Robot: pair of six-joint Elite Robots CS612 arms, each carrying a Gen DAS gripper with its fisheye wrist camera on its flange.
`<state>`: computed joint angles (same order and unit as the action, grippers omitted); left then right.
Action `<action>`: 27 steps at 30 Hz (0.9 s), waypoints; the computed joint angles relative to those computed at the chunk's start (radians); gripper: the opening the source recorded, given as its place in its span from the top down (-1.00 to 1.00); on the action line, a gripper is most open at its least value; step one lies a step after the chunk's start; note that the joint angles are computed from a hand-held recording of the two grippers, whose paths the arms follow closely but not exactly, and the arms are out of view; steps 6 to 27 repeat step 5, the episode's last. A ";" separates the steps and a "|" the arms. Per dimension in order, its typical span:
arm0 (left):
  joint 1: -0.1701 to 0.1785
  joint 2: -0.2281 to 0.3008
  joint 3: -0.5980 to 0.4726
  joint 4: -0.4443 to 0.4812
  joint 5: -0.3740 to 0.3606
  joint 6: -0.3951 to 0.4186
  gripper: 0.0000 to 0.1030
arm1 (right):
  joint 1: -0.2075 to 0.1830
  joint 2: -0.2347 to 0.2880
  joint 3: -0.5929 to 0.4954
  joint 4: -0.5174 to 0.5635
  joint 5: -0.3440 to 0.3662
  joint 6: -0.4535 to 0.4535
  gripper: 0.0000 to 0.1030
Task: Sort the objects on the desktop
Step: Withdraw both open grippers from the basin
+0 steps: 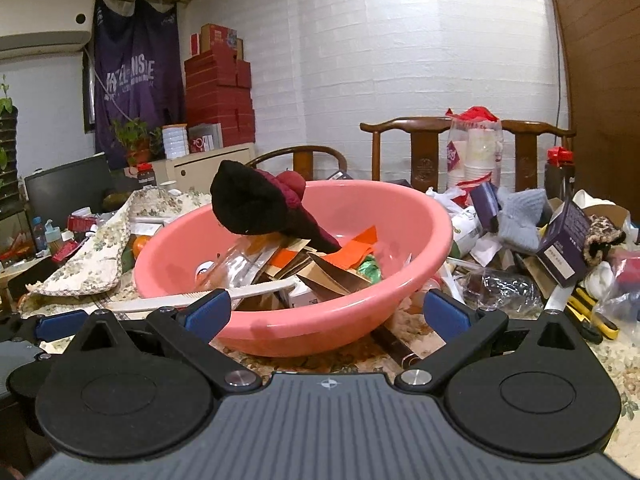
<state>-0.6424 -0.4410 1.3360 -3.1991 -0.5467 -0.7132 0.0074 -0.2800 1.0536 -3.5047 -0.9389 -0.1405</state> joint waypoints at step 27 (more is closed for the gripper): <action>-0.001 0.014 -0.021 0.027 0.031 0.008 -1.00 | 0.002 0.006 -0.009 0.011 -0.004 -0.016 -0.99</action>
